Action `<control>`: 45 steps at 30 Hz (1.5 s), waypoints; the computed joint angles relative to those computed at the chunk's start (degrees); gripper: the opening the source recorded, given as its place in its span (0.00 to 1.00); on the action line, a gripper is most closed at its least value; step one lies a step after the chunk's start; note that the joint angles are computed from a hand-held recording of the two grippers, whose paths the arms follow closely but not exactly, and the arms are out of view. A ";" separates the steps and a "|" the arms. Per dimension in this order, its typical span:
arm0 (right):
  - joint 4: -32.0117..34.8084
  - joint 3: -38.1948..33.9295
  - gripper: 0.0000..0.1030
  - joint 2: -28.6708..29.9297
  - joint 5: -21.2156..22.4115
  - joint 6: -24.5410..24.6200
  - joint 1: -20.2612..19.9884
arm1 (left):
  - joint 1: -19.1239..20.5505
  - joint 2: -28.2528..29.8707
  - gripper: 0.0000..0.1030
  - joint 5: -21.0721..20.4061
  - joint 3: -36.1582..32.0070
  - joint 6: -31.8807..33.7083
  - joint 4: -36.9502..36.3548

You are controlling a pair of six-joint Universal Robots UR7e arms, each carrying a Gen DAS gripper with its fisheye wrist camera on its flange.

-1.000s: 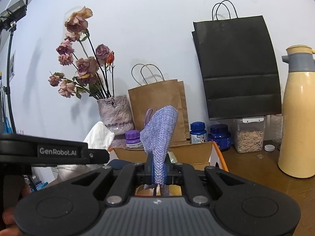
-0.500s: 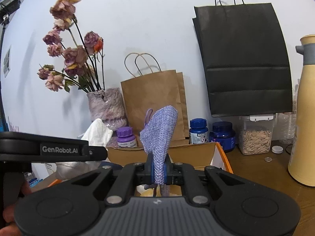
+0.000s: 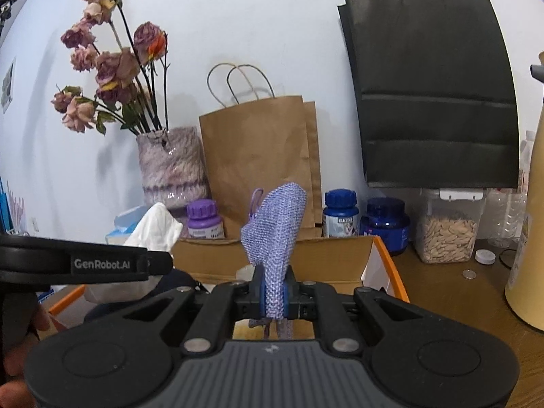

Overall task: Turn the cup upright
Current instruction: 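Open the right gripper to drop the purple pouch into the box, then lower the white tissue into the box and open the left gripper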

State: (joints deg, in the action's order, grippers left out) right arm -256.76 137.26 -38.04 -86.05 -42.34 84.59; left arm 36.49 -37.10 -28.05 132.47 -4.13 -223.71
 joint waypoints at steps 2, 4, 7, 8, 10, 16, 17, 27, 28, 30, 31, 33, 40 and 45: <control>0.28 0.07 0.16 -0.14 -0.30 0.08 -0.08 | -0.16 0.36 0.73 1.05 -0.06 -0.05 -0.57; 0.40 0.07 0.27 -0.21 -0.89 0.31 -0.13 | -0.43 0.82 0.76 2.46 -0.22 0.20 -1.66; 0.65 -0.14 0.74 -0.32 -2.19 0.74 0.16 | -0.33 0.71 0.91 3.28 -0.29 0.08 -2.10; 0.22 -0.12 0.82 -0.22 -2.27 0.75 0.15 | -0.46 1.11 0.96 4.12 -0.51 0.50 -3.13; -0.33 0.06 0.98 -0.22 -1.97 0.79 0.12 | -0.58 1.75 1.00 5.17 -0.93 1.82 -5.04; -0.35 -0.27 1.00 -0.27 -3.74 0.85 0.94 | -0.80 1.44 1.00 6.26 -0.90 0.14 -4.03; -0.09 -0.20 1.00 -0.37 -3.92 0.81 1.01 | -0.93 1.46 1.00 6.39 -0.87 0.16 -4.14; -1.29 1.24 1.00 -1.14 -4.21 0.99 1.92 | -3.70 1.06 1.00 7.15 1.13 0.94 -7.60; -1.41 1.48 1.00 -1.29 -4.30 0.97 2.04 | -4.11 0.99 1.00 7.34 1.52 0.81 -7.81; -1.64 2.02 1.00 -1.54 -4.32 0.79 2.32 | -4.97 0.69 1.00 7.92 2.35 0.09 -7.59; -1.85 2.36 1.00 -1.64 -4.29 0.51 2.47 | -5.40 0.47 1.00 8.04 2.85 -0.28 -7.53; -2.47 3.02 1.00 -1.73 -4.37 -0.22 2.84 | -6.29 -0.02 1.00 8.17 4.07 -1.17 -7.45; -6.47 6.28 1.00 -1.29 -4.19 -2.78 3.77 | -10.15 -3.12 1.00 9.19 10.18 -7.93 -3.81; -9.62 9.17 1.00 -0.88 -3.59 -3.71 3.84 | -12.99 -7.26 1.00 10.56 15.37 -19.29 5.56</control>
State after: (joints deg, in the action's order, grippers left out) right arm -266.38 146.43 -38.92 -89.64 -46.05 88.43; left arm 23.50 -44.36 -17.50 147.84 -23.42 -218.16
